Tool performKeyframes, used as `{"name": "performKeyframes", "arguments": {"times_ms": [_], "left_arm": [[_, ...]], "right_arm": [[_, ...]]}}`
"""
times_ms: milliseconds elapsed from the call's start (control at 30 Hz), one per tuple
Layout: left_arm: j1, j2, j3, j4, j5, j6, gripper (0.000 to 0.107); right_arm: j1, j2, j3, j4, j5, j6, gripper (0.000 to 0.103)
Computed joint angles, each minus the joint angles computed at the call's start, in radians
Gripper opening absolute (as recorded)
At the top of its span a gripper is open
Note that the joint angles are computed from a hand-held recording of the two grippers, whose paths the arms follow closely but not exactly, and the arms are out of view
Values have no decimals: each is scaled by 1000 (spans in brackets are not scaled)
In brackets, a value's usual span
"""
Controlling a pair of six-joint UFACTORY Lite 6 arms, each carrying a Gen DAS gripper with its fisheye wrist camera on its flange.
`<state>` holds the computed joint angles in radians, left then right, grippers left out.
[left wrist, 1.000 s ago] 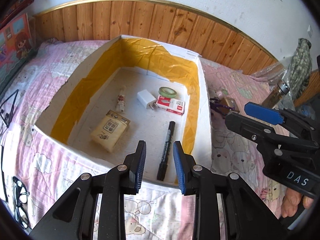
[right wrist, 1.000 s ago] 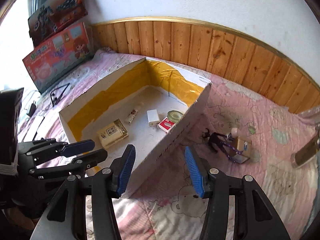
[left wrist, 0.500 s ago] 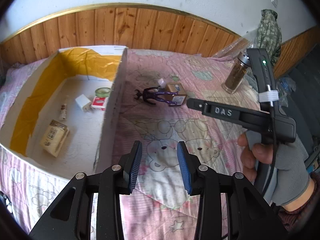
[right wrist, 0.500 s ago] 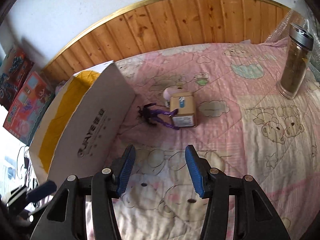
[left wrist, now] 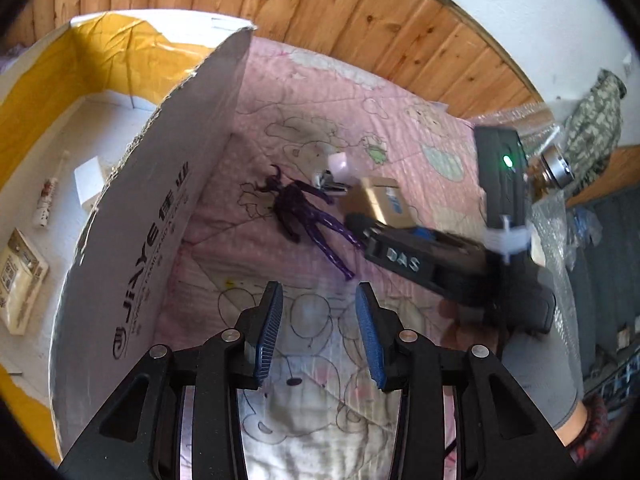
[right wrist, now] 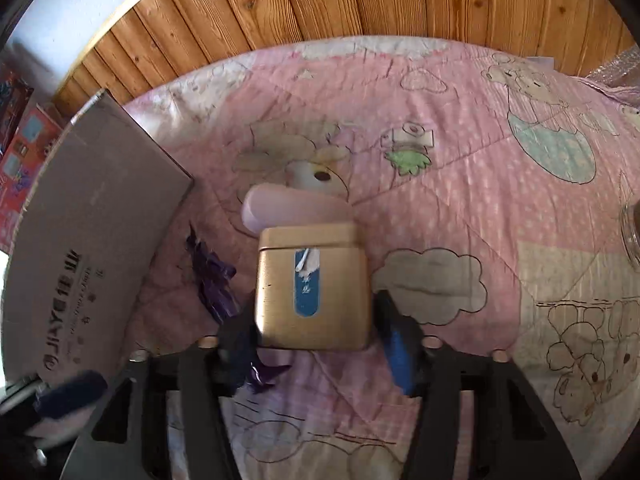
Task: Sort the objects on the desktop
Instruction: 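Grasp the gold tin box with the right tool while the left tool grasps the purple figure, then lift and carry the gold tin and purple figure toward the cardboard box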
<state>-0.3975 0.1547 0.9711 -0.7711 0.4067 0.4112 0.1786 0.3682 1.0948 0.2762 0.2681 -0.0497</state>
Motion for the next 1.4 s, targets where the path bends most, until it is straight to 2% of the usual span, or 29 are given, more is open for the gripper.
{"name": "performKeyframes", "arguments": {"times_ms": [67, 167, 267, 367, 467, 533, 600, 700, 733, 800, 933, 1133, 1300, 1400], "left_arm": [[32, 78, 55, -59, 18, 25, 44], [27, 182, 138, -99, 33, 38, 46], [-13, 267, 224, -56, 24, -8, 47], [-53, 370, 340, 106, 1, -197, 51], [-82, 506, 495, 289, 16, -405, 52], [-110, 534, 530, 417, -28, -520, 54], [-141, 561, 574, 567, -15, -645, 51], [-156, 549, 552, 633, -41, -671, 37], [-148, 534, 529, 583, -55, -614, 31], [-128, 507, 484, 461, -69, -489, 29], [-121, 423, 384, 377, -90, -384, 18], [-123, 305, 255, 271, -95, -266, 18], [-121, 166, 121, 258, -103, -230, 18], [-137, 89, 54, 381, -117, -338, 18]], "right_arm": [[-37, -69, -74, -54, 9, 1, 50], [-150, -167, -176, 101, 71, -236, 50], [-254, -249, -236, 181, 172, -370, 50], [-322, -334, -316, 202, 215, -451, 50], [-372, -383, -394, 276, 196, -553, 50], [-368, -387, -395, 268, 189, -554, 51], [-378, -387, -387, 287, 197, -568, 51], [-396, -361, -360, 301, 210, -603, 50], [-398, -355, -354, 300, 212, -605, 50], [-399, -351, -348, 302, 216, -606, 50], [-407, -382, -357, 281, 238, -587, 50], [-388, -434, -373, 259, 253, -542, 50], [-317, -480, -379, 234, 261, -468, 50], [-258, -519, -400, 209, 263, -416, 50]]}}
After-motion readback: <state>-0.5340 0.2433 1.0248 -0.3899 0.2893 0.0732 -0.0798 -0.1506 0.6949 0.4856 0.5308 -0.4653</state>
